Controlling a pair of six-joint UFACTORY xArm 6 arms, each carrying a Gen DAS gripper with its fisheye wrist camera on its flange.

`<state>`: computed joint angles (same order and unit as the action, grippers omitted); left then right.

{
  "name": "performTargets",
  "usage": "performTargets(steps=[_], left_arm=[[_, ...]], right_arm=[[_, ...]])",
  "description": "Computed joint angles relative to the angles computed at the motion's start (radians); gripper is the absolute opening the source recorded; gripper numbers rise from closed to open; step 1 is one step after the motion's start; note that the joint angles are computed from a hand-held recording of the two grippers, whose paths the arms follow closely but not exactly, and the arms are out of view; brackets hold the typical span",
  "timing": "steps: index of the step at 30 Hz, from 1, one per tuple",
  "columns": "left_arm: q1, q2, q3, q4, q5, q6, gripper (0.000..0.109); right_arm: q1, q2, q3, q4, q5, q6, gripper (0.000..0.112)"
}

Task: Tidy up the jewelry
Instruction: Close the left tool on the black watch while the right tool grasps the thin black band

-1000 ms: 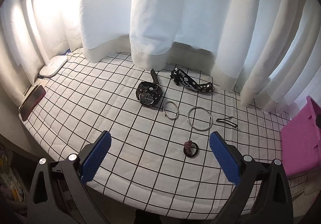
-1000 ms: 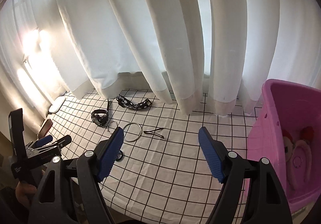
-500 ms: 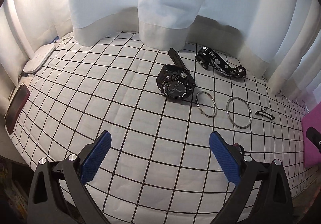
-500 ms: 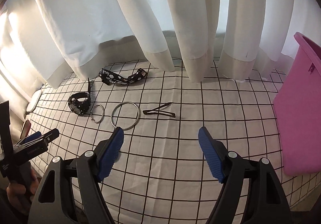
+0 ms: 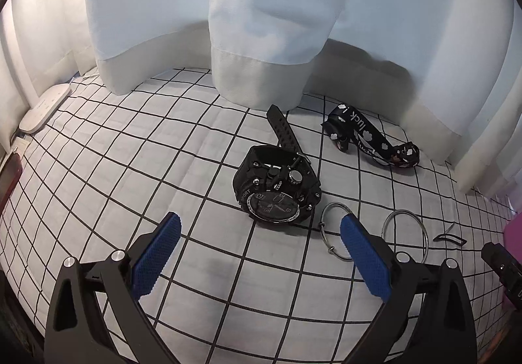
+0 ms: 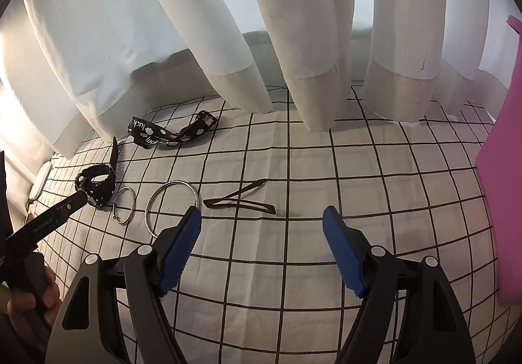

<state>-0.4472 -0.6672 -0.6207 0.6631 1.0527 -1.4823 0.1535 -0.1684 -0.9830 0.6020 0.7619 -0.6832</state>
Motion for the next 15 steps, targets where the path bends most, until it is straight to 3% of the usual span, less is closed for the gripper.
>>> performTargets(steps=[7,15], left_arm=[[0.045,0.055,0.017,0.031,-0.06,0.01,0.096],[0.101,0.071,0.033,0.021,-0.127,0.048,0.096]], right_arm=[[0.027,0.044,0.016,0.022,-0.081,-0.026,0.073],[0.039,0.08,0.003,0.019,-0.103,-0.014,0.073]])
